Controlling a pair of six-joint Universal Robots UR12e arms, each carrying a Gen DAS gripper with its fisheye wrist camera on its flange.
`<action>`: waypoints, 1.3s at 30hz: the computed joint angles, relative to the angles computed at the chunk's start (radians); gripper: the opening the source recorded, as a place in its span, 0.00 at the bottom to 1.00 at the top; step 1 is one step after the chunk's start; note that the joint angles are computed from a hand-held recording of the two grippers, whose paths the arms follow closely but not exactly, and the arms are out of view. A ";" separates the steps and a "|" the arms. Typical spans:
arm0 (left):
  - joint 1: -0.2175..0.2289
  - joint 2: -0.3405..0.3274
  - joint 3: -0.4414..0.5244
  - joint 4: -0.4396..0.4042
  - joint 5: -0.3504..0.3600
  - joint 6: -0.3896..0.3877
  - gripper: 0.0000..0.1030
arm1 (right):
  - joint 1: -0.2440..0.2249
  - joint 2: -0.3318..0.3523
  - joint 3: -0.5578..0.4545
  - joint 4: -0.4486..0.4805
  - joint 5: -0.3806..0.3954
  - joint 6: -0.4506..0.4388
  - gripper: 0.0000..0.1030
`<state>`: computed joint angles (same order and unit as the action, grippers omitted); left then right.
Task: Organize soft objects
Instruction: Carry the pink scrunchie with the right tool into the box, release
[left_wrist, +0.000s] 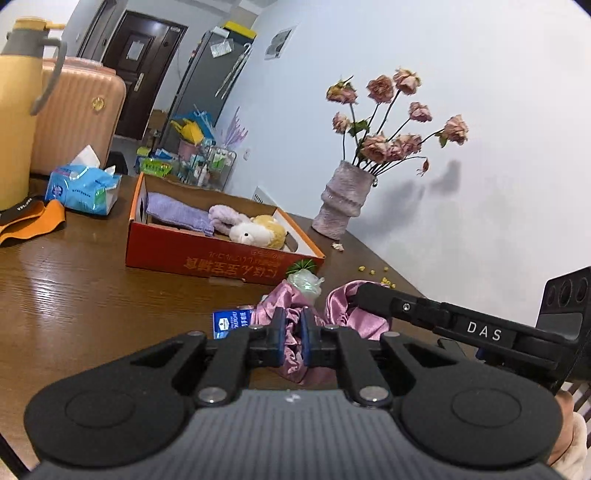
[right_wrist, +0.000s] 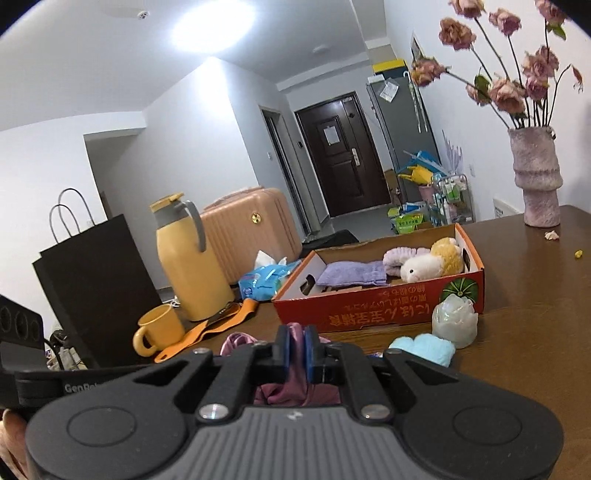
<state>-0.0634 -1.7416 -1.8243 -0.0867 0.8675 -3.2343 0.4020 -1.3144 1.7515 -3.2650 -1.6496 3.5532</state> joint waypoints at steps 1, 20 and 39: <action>0.001 0.004 -0.005 0.011 -0.004 -0.006 0.08 | 0.004 -0.002 0.002 -0.004 -0.005 -0.005 0.08; -0.035 -0.279 0.496 -0.174 0.149 0.039 0.08 | -0.100 0.233 -0.437 0.181 0.094 -0.078 0.08; -0.074 -0.551 0.830 -0.525 0.385 0.162 0.08 | -0.144 0.550 -0.913 0.782 0.138 -0.138 0.16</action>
